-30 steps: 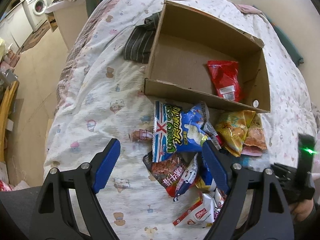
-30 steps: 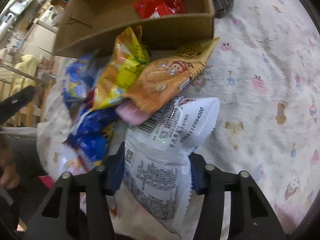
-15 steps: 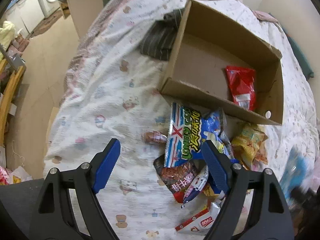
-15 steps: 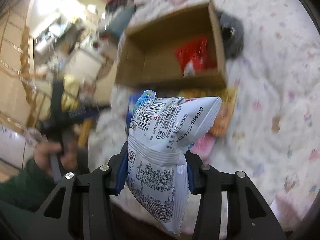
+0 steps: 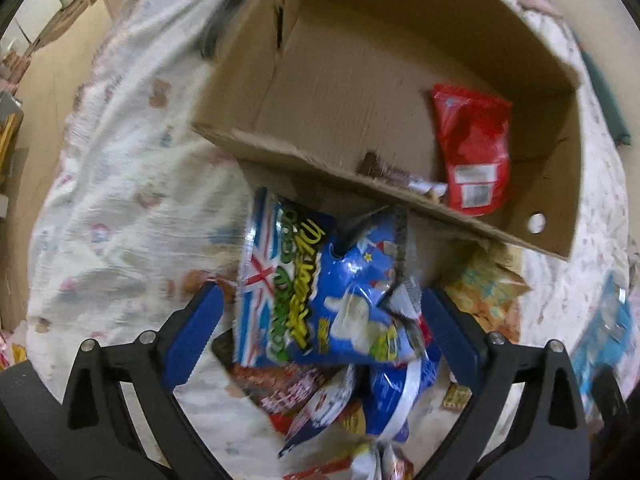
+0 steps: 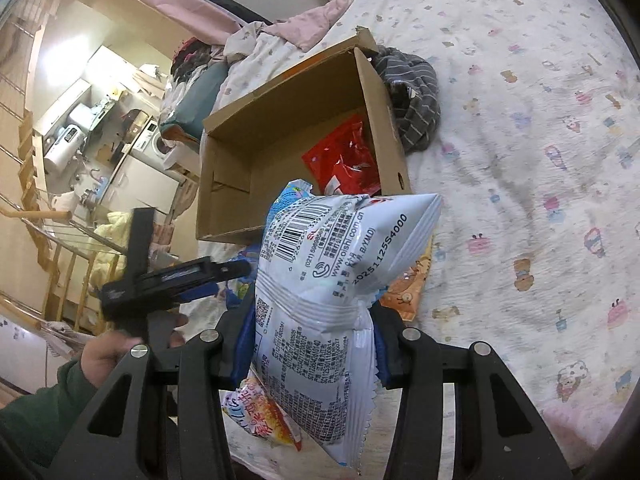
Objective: Organize snacks
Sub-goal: 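Grasp the white snack bag with the right tool while the left tool grasps the blue chip bag, then lift both bags over the box and release them inside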
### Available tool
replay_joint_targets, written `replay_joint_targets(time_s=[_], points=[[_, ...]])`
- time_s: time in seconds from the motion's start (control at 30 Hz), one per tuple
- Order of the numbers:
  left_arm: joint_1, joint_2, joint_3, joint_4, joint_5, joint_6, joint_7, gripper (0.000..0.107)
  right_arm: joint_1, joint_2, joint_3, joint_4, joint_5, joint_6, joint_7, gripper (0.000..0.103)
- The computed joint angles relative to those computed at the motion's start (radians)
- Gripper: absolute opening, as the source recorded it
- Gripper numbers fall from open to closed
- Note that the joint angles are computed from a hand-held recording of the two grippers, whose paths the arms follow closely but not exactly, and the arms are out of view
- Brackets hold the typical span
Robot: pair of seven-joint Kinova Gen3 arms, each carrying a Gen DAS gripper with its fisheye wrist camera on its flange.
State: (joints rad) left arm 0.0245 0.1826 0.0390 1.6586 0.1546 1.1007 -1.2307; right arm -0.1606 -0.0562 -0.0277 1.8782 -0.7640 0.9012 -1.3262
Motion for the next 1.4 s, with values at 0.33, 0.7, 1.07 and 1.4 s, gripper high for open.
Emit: replay_joint_targets(time_s=[0.33,0.7,1.07,1.4], points=[[0.076,-0.031,0.025,0.018,-0.096,-0.044,0.007,0.058,-0.007,0.027,-0.016,-0.017,0.031,-0.002,0.002,0.049],[0.051,-0.199,0.016,0.066,-0.120,0.016,-0.002,0.058,-0.029,0.028,-0.034,-0.029,0.027,-0.019,0.009,0.049],[0.031,-0.267,0.027,-0.012,-0.187,0.005,-0.024,0.058,-0.039,-0.012,-0.015,-0.036,-0.059,-0.096,0.059,0.049],[0.043,-0.180,0.031,-0.124,-0.202,-0.020,-0.061,0.058,-0.039,0.083,-0.037,-0.153,-0.033,-0.157,0.033,0.049]])
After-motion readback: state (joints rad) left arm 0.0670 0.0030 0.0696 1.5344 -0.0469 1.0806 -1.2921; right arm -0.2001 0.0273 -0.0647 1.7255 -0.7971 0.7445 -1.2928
